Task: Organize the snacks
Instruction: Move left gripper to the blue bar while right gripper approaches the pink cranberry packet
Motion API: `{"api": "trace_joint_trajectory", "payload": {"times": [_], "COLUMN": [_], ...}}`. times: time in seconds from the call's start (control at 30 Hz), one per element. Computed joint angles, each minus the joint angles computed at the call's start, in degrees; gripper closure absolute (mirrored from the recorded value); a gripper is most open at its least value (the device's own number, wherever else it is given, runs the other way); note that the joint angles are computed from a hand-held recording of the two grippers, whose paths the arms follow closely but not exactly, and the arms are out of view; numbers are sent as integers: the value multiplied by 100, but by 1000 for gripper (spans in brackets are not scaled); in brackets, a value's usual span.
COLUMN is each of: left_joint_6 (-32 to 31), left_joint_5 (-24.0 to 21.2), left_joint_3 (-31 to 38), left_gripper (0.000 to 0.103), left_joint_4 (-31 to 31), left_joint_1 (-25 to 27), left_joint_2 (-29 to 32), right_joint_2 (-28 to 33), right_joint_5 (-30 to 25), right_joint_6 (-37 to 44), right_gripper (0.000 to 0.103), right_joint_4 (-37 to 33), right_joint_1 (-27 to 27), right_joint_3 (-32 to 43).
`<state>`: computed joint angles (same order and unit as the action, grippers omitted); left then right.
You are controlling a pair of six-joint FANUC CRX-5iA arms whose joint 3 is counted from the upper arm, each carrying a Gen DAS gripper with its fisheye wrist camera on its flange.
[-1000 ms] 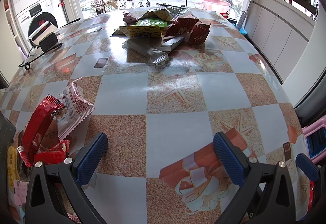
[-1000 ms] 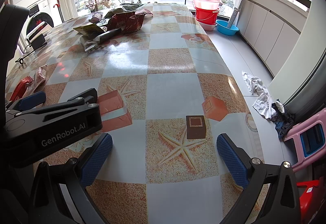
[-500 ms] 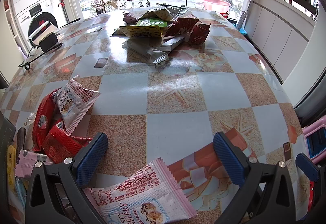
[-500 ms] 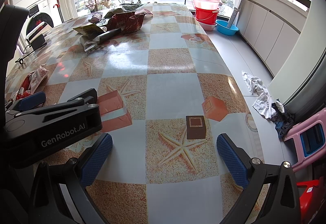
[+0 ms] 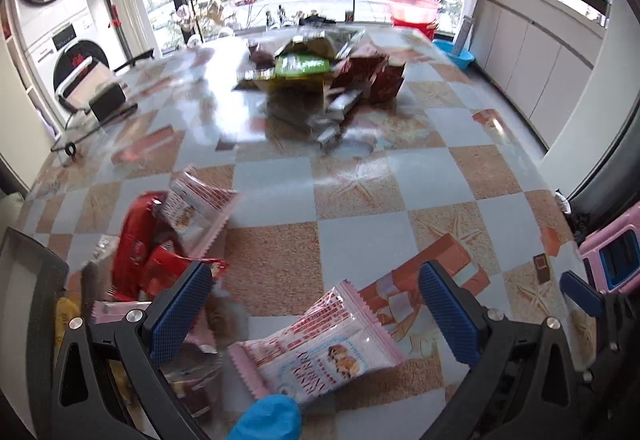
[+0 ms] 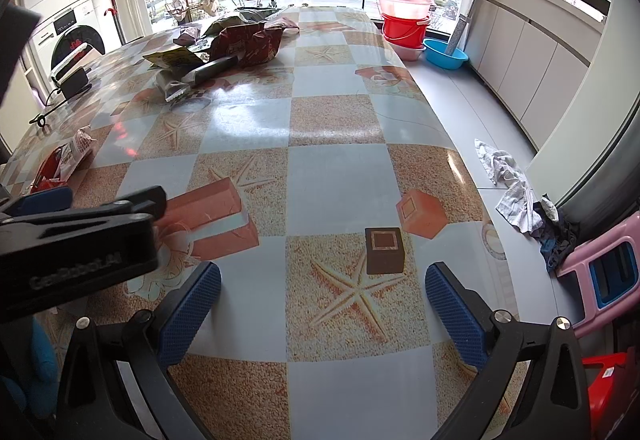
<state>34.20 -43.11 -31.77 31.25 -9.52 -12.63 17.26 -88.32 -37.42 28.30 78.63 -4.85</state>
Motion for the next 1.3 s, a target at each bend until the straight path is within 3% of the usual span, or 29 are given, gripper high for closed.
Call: {"api": "trace_joint_trajectory", "payload": {"times": [0.07,0.13,0.33,0.4,0.5,0.6,0.77,0.87,0.93,1.0,1.1,1.2,1.3], "left_joint_6": [-960,-1349,-1640,-1759,-1899,-1798,-1736,-1210,-894,-490,-202,-518,-1061], "left_joint_5": [-421,-1058,-2371,-2763,-3010,-2758,-2224,-2634,-2773,-2619,-1910,-1602,-1415], "left_joint_3": [-232,-189,130,201,175,113,279,694,800,893,750,443,50], "left_gripper": [0,0,0,0,0,0,0,0,0,0,0,0,0], "left_joint_4": [775,1047,631,377,141,100,188,129,174,-134,-771,-1012,-635], "left_joint_1": [496,1086,2761,3178,3525,3532,3211,3090,3003,2751,2339,2332,2579], "left_joint_2": [-307,-365,-40,127,287,447,695,1032,1107,1101,791,440,196], "right_joint_2": [0,-6,-21,-54,-138,-113,668,1236,1433,1563,1716,1344,1078], "right_joint_5": [0,5,22,65,128,102,68,108,237,302,216,595,734], "right_joint_6": [0,3,20,78,305,192,1704,2461,2552,2588,2772,2435,2411], "right_gripper": [0,0,0,0,0,0,0,0,0,0,0,0,0], "right_joint_4": [0,0,-5,-49,-454,-33,424,237,71,-163,-764,-883,-777], "right_joint_1": [0,-4,-20,-45,-204,-152,-406,-749,-945,-1120,-1290,-1101,-772], "right_joint_3": [0,-7,-20,-20,173,378,1709,2578,2845,2972,3148,2528,2054]}}
